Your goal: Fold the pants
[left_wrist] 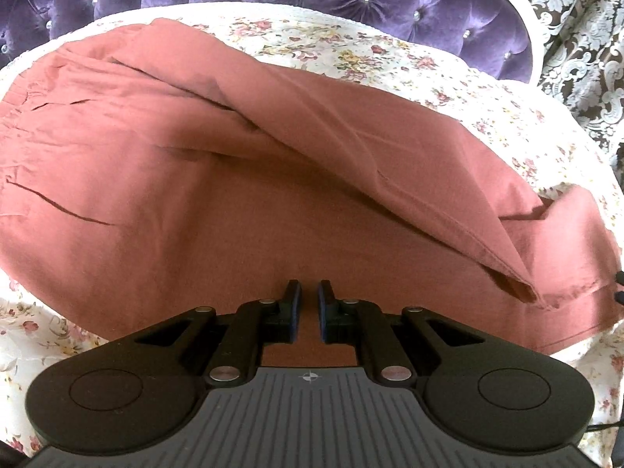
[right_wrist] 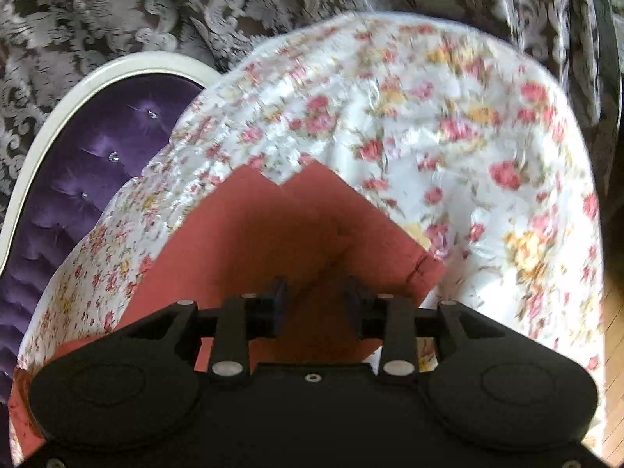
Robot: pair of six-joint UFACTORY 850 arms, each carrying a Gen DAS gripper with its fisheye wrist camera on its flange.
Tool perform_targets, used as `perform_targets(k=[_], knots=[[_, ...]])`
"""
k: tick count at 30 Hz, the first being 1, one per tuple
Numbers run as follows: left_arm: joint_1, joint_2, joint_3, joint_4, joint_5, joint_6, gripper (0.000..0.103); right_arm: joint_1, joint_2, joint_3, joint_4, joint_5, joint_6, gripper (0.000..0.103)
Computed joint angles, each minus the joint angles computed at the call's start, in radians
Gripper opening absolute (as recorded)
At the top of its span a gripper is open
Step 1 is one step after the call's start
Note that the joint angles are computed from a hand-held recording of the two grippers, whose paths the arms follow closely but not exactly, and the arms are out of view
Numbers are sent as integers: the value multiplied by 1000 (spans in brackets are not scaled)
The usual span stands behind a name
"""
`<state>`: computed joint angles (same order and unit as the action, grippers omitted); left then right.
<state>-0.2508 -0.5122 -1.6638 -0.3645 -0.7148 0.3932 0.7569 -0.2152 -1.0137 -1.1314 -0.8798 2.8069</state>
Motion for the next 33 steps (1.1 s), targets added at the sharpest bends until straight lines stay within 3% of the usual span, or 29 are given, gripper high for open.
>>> perform_targets(k=[5,7,9,12,14,15,17,19,20,22,25,27,29,33], knots=[[-6,0,-1,16,2,-8,10,-14,-5,14,-93,-3,93,45],[-7,1,0,18,3,-8,10,-22,-9,13,-118,8,106,10],[-6,0,-1,15,1,-4,10,-12,-16,-5,-106,-25,63,8],[-1,0,-3,0,-6,7,10,40,-65,-111,21,-244,-157,7],[1,-1,-3,-9,-7,12,10,49,-87,-155,110,-324,-255,7],[1,-1,-2,-12,-6,14,10,44,-84,-151,130,-310,-268,7],[4,0,0,-24,-3,23,10,12,-66,-123,183,-207,-288,7],[12,3,-1,-38,-5,31,10,-10,-63,-122,239,-146,-321,10],[18,6,-2,-42,-2,34,10,-8,-67,-132,247,-156,-320,17],[38,7,-16,-58,0,39,10,16,-78,-162,225,-222,-292,19],[74,-4,-61,-44,12,31,10,49,-97,-217,172,-306,-320,41],[100,-27,-110,-3,23,14,10,59,-107,-249,91,-300,-372,54],[124,-63,-173,40,23,-18,10,52,-120,-282,9,-229,-440,55],[170,-163,-331,105,-7,-95,10,14,-199,-404,-140,3,-584,55]])
